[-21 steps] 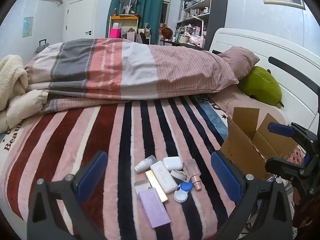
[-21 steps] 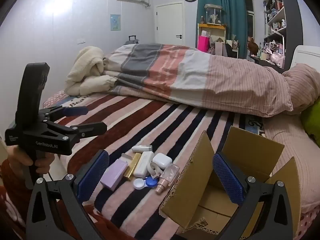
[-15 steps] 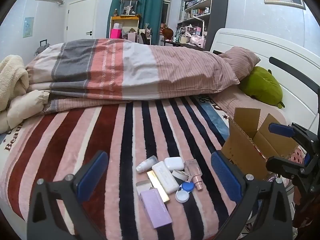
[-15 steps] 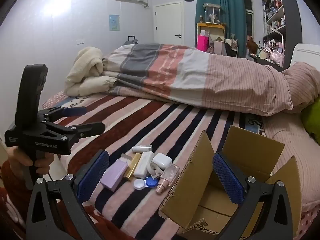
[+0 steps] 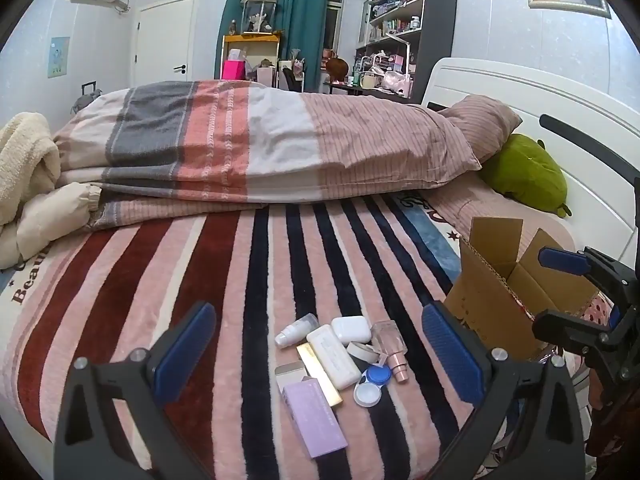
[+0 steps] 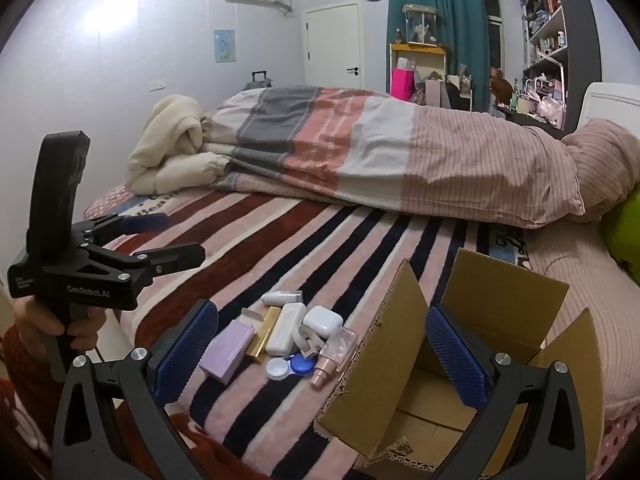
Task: Organize rigid objects
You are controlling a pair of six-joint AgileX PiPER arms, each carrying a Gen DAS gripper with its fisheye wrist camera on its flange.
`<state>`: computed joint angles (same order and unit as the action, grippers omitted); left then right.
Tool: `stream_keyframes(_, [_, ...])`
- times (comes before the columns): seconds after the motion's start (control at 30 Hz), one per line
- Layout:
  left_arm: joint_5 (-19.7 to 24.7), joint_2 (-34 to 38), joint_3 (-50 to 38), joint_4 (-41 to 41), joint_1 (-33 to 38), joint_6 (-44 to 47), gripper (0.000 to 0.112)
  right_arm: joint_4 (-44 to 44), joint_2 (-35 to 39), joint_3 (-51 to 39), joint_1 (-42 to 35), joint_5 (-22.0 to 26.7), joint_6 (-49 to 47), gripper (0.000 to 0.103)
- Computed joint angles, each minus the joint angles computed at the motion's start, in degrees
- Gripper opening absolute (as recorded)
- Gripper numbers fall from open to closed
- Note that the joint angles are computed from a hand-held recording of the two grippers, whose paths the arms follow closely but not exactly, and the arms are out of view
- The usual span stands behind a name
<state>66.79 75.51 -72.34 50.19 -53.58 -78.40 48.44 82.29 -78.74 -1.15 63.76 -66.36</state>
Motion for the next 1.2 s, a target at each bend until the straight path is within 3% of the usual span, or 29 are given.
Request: stream_keyframes(1.2, [1.6,0.7,-0.4,0.6,-0.6,-0.3,0.103,-0.1,0.3,0.4,0.1,-0.2,0.4,0.103])
